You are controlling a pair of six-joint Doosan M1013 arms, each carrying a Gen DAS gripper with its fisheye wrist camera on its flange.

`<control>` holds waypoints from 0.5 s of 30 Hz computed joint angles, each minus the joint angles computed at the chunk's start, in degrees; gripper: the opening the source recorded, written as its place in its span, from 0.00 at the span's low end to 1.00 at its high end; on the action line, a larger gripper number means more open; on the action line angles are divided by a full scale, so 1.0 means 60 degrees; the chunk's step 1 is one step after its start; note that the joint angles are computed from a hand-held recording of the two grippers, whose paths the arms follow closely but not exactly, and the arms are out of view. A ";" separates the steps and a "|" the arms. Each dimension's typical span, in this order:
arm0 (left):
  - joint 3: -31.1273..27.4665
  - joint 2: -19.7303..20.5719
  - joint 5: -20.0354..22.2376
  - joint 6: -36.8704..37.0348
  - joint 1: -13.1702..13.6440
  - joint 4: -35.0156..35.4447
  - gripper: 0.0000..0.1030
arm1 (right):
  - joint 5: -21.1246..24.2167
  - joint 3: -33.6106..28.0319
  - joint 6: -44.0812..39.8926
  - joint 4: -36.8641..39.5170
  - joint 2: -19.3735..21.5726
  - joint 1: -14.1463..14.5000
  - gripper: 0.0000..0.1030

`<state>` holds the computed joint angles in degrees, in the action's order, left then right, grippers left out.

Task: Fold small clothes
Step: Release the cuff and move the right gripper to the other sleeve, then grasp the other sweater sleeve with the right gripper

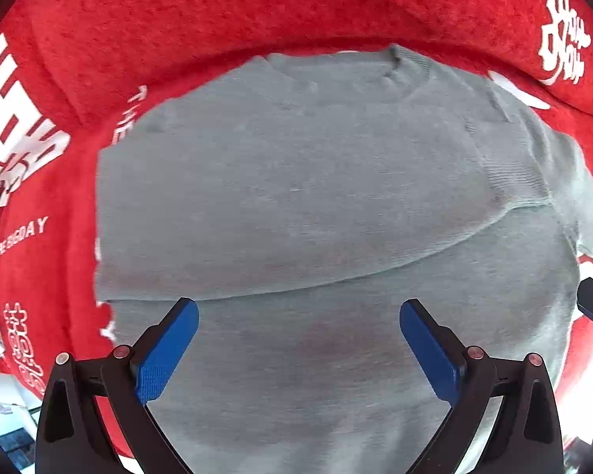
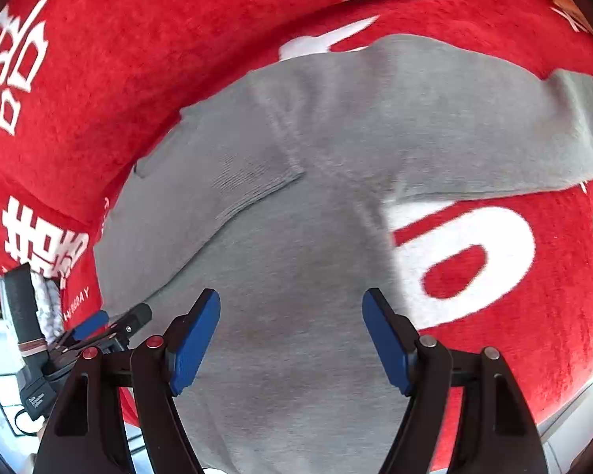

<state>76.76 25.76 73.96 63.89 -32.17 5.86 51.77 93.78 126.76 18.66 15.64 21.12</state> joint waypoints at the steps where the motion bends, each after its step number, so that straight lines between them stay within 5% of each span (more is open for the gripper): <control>1: -0.0061 0.0046 -0.0006 0.0071 -0.0049 -0.0057 0.99 | -0.0095 0.0118 0.0042 0.0046 -0.0079 -0.0080 0.75; 15: -0.1180 0.0855 0.0247 0.0959 -0.0669 -0.0790 0.99 | -0.1761 0.2393 0.3068 -0.1026 -0.1725 -0.1887 0.75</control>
<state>69.68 30.90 75.44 69.65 -36.18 1.12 41.20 108.14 145.16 12.50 5.29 9.79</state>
